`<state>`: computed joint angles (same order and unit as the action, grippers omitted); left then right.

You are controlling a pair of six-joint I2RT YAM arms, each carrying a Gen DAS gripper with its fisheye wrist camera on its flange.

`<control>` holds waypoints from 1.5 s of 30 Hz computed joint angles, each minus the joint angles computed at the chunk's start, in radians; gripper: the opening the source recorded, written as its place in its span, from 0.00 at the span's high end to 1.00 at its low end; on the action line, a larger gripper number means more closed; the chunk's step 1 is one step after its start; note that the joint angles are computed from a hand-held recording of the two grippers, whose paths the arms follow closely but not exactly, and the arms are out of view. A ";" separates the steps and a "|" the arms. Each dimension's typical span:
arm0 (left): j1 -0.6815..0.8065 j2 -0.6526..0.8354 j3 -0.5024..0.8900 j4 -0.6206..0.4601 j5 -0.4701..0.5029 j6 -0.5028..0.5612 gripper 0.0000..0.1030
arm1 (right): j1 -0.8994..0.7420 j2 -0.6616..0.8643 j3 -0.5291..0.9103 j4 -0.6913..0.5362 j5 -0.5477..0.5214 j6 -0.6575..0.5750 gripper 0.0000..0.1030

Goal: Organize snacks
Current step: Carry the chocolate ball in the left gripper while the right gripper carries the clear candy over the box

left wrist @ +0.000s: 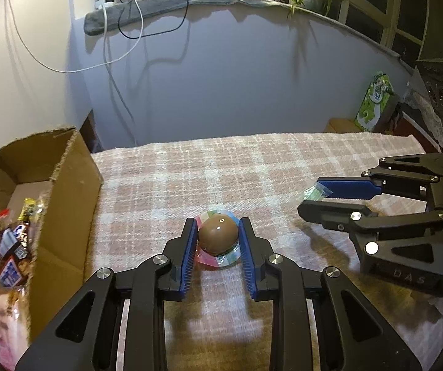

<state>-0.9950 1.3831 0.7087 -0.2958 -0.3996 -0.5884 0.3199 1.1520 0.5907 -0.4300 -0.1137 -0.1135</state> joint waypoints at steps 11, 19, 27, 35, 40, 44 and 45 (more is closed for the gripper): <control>-0.056 -0.197 0.006 -0.154 -0.104 -0.041 0.75 | 0.039 -0.117 0.063 -0.118 -0.001 0.045 0.73; -0.067 -0.347 0.001 -0.275 -0.172 -0.057 0.75 | 0.185 -0.123 0.151 -0.158 0.063 0.130 0.73; -0.047 -0.510 -0.024 -0.388 -0.213 -0.066 0.75 | 0.348 -0.047 0.249 -0.145 0.144 0.209 0.73; 0.040 -0.671 -0.054 -0.483 -0.203 -0.036 0.75 | 0.463 0.091 0.365 -0.105 0.177 0.262 0.73; 0.139 -0.757 -0.075 -0.516 -0.162 0.014 0.75 | 0.506 0.193 0.442 -0.074 0.172 0.275 0.73; 0.260 -0.820 -0.093 -0.525 -0.096 0.083 0.75 | 0.529 0.292 0.512 -0.050 0.152 0.289 0.73; 0.286 -0.829 -0.096 -0.525 -0.080 0.098 0.75 | 0.532 0.307 0.523 -0.047 0.150 0.291 0.73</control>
<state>-0.7087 0.5540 0.6125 -0.8203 -0.4798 -0.4901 0.8520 1.4586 1.1135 -0.4772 0.0363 0.1770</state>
